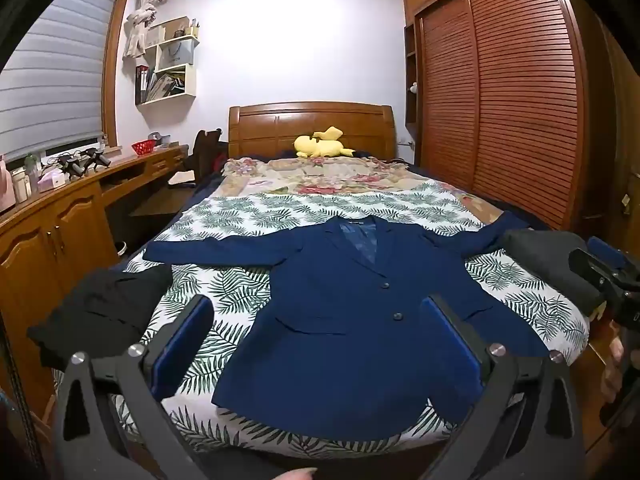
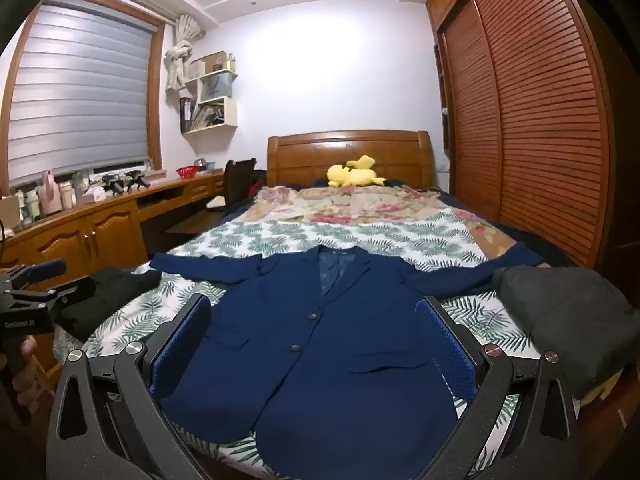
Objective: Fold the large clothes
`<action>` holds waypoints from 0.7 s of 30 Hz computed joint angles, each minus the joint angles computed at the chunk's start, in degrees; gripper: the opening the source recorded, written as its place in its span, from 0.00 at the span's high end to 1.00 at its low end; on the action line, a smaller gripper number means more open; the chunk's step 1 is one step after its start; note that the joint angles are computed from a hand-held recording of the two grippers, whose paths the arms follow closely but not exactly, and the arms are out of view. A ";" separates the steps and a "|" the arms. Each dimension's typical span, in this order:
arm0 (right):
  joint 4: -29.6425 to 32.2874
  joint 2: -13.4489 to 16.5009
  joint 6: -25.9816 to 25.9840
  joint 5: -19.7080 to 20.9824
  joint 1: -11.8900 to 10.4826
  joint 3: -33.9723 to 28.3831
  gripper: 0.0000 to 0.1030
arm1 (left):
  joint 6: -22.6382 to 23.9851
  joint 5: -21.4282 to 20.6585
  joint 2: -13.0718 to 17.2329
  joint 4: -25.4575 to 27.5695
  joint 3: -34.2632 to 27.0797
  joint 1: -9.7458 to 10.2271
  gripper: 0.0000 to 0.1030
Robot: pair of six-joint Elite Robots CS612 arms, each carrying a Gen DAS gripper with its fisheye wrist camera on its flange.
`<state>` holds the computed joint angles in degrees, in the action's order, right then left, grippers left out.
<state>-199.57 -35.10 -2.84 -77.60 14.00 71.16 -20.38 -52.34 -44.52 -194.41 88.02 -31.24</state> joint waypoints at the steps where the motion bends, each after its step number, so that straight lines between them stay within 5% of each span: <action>1: 0.55 -0.17 0.38 0.08 -0.01 0.14 0.00 | 0.05 0.05 -0.02 -0.01 0.04 -0.01 0.00; 21: 0.45 -0.57 0.82 0.43 -0.04 0.71 0.00 | 0.00 0.42 -0.60 -0.10 0.69 -0.41 0.00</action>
